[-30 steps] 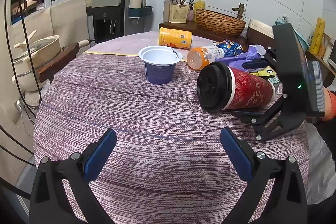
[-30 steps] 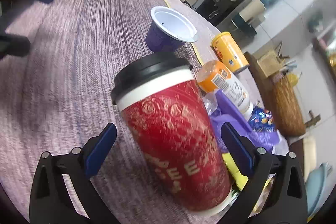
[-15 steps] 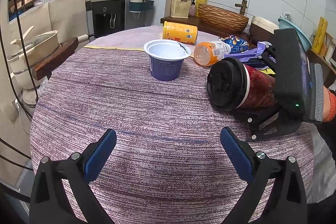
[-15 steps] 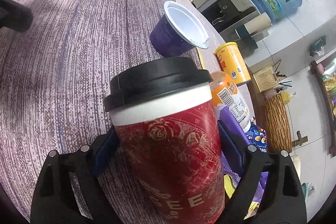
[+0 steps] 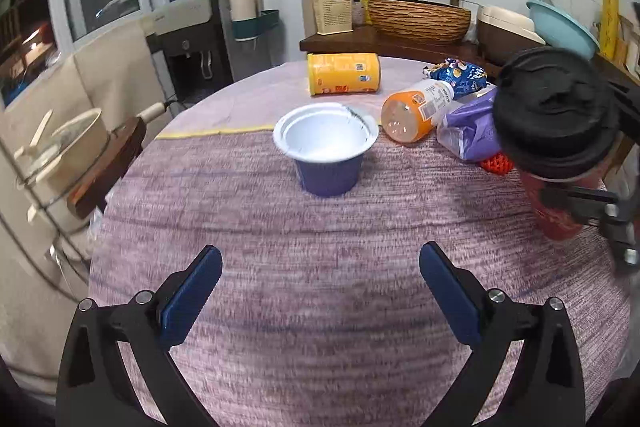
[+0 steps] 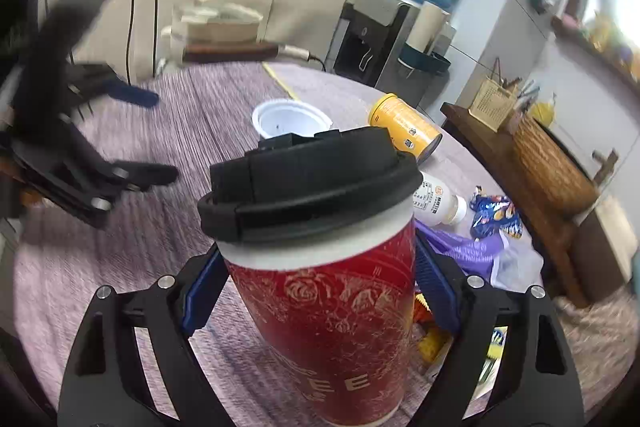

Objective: Collect trash
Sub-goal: 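Lift the red cup with the right tool while the left tool grasps the white-blue cup, then carry the red cup to the bin and release it from the right tool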

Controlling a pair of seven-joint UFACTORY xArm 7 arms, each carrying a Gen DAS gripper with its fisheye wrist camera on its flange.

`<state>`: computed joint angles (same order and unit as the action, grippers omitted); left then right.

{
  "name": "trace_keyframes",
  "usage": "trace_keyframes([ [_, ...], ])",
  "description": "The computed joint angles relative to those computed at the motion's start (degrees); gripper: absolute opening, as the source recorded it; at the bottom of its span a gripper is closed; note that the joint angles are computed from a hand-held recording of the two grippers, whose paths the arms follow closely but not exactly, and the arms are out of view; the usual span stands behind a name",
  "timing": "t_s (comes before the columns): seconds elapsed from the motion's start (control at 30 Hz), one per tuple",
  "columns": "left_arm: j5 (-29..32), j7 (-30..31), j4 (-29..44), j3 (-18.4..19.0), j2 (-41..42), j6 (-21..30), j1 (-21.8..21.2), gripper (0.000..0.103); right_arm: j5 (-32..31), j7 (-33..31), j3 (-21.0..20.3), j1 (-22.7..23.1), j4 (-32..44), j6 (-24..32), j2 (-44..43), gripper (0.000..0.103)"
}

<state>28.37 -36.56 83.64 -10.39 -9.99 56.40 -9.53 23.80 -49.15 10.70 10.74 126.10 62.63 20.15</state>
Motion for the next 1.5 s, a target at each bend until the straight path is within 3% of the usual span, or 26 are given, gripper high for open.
trace_keyframes([
  [0.17,-0.1,6.5,9.1,1.2,8.0,1.2,-1.0,0.083,5.3,1.7,-0.2,-2.4,-6.1,-2.4,-4.7,0.083],
  [0.4,-0.7,15.3,27.6,5.4,22.4,9.4,-5.3,0.066,10.1,3.7,-1.6,-4.0,-12.0,-3.8,-9.0,0.082],
  [0.6,1.6,17.9,33.2,8.9,27.2,13.6,-9.0,0.043,13.4,2.7,-2.5,-4.3,-15.8,-5.1,-11.5,0.081],
  [0.73,1.3,17.6,32.5,9.6,26.8,13.6,-9.5,0.019,14.7,3.0,-3.1,-4.4,-17.4,-5.8,-12.4,0.081],
  [0.87,2.1,15.1,30.3,9.8,25.1,12.6,-9.8,0.01,15.2,3.3,-3.4,-4.3,-18.3,-6.5,-13.0,0.081],
  [1.2,3.3,6.6,19.7,6.9,16.0,7.0,-8.6,0.008,18.6,2.2,-4.2,-4.3,-21.1,-7.1,-15.6,0.081],
  [1.5,4.3,-1.6,10.0,1.2,6.4,2.4,-7.8,0.008,25.1,-1.1,-7.7,-5.2,-28.4,-5.6,-21.9,0.081],
])
